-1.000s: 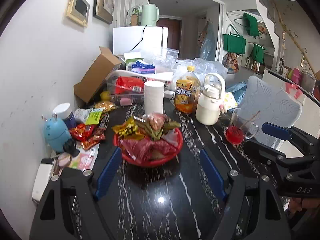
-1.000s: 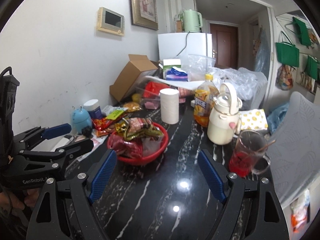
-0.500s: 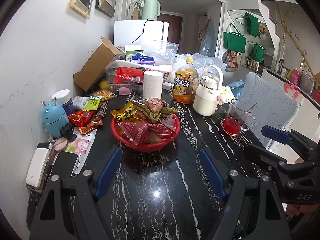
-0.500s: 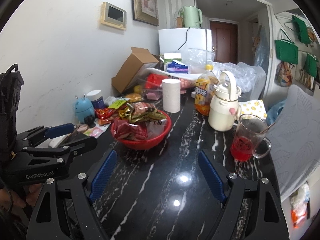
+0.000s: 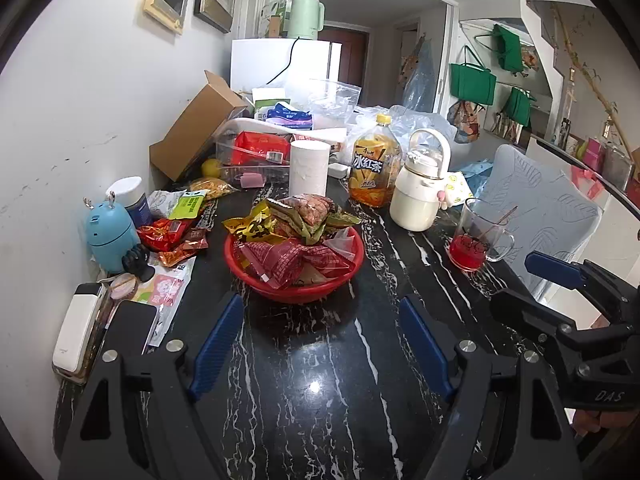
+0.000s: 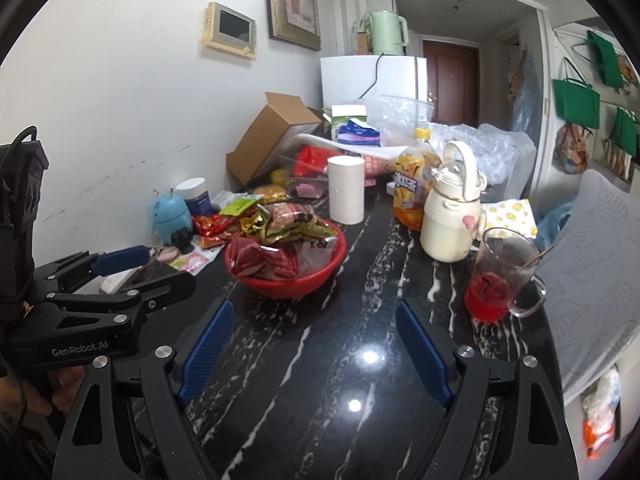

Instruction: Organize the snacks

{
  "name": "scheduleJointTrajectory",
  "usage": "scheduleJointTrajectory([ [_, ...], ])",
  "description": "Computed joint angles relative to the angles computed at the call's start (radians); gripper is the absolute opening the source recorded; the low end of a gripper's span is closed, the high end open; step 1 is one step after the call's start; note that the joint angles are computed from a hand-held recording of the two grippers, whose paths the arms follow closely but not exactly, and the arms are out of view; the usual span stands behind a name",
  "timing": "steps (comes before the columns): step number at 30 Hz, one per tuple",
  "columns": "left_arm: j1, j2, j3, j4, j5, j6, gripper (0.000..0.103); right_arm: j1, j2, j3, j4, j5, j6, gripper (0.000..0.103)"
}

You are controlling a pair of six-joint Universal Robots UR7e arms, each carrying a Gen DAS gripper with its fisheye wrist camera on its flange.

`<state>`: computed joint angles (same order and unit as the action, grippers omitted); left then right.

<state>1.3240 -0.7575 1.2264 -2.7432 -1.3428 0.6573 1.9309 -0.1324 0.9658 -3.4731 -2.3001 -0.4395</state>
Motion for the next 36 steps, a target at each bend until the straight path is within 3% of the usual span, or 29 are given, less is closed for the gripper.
scheduleJointTrajectory([
  [36, -0.012, 0.002, 0.012, -0.006, 0.042, -0.010, 0.079, -0.022, -0.044, 0.072, -0.018, 0.039, -0.004, 0.084],
])
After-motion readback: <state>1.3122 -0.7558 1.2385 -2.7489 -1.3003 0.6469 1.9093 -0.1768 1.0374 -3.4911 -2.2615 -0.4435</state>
